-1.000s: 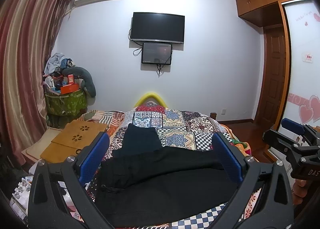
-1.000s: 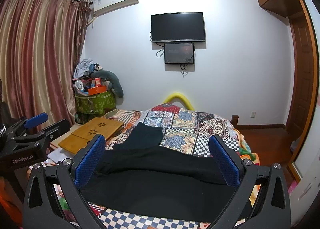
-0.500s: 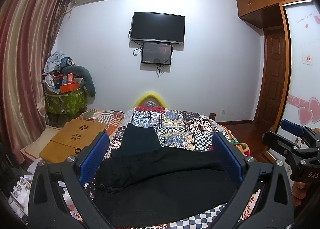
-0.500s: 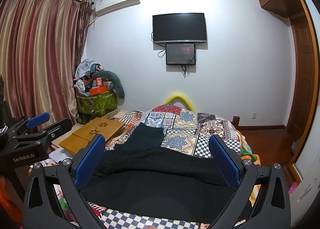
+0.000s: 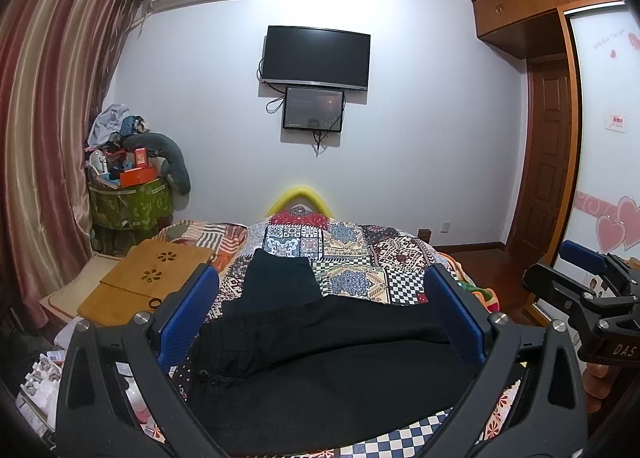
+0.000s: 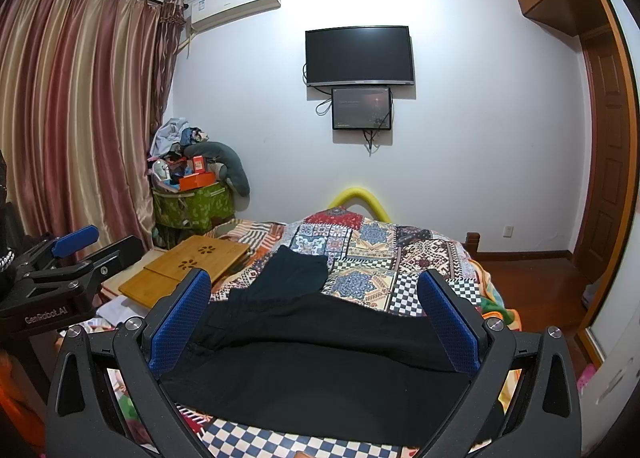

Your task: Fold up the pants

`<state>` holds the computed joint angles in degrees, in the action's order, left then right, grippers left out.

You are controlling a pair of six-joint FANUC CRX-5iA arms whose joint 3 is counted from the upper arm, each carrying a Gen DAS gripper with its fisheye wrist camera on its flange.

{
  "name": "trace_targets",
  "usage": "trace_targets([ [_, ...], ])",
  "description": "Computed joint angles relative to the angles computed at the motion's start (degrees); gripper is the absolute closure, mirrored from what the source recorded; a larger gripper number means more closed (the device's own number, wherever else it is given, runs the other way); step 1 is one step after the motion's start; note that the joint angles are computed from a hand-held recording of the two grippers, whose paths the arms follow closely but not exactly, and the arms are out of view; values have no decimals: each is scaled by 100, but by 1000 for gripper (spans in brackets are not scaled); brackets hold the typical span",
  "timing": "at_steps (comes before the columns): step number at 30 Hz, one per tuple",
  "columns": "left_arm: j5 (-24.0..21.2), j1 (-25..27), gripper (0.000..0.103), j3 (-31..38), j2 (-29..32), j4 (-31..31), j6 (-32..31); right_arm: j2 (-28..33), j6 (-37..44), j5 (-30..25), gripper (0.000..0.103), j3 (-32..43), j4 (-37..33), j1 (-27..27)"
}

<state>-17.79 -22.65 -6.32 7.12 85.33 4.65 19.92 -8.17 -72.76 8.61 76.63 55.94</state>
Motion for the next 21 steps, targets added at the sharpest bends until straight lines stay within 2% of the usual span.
trace_targets([
  [21,-12,-15,0,-24,-34,3,-3,56,19,-10,1,81,4,7],
])
